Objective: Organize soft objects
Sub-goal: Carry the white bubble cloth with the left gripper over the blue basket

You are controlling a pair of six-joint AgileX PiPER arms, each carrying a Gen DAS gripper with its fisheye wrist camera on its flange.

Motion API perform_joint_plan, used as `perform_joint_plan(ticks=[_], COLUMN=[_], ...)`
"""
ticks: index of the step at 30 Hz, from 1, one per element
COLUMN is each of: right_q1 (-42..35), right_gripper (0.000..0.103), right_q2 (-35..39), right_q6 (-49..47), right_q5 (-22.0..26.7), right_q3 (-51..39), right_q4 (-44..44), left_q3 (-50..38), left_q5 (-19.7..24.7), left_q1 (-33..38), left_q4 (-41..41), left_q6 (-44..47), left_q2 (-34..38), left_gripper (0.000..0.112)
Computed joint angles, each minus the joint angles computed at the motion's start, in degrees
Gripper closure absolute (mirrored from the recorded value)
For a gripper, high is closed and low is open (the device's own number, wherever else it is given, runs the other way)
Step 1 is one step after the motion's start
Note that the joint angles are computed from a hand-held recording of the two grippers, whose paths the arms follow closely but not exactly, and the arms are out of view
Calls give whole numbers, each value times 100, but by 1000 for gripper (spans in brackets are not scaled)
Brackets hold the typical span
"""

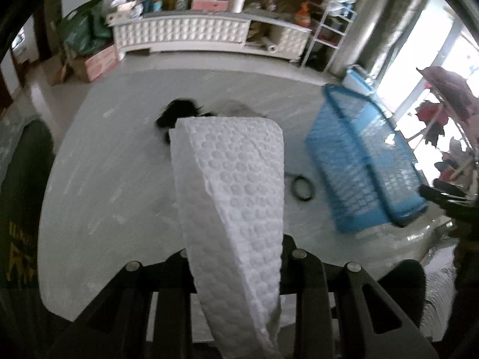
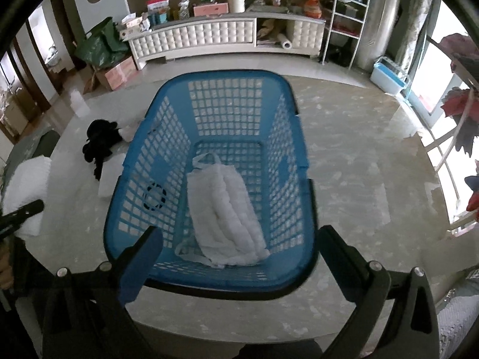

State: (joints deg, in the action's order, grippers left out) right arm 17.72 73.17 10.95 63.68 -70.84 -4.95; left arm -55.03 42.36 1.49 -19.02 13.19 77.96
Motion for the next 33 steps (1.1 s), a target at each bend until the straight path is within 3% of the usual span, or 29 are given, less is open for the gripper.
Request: perform_joint_plan(ticks=[5,17,33], right_q1=[-216,-775,-1153], right_gripper=[0,0,0], right_q2=[-149,-230,-132], right_q6=[-113,-511,-1071], right_q5=[-150,-479,-920], right_q3=[126,409,725], right_q4=[73,327,706], left_q3=[-377,-1785,-4539], left_q5=[100,322,1079], left_q1=[-745,-2042,-2677], left_q4=[338,751,981], left_q6=[-560,-1058,-540], left_q2=[7,991,3420], left_gripper=[87,87,87])
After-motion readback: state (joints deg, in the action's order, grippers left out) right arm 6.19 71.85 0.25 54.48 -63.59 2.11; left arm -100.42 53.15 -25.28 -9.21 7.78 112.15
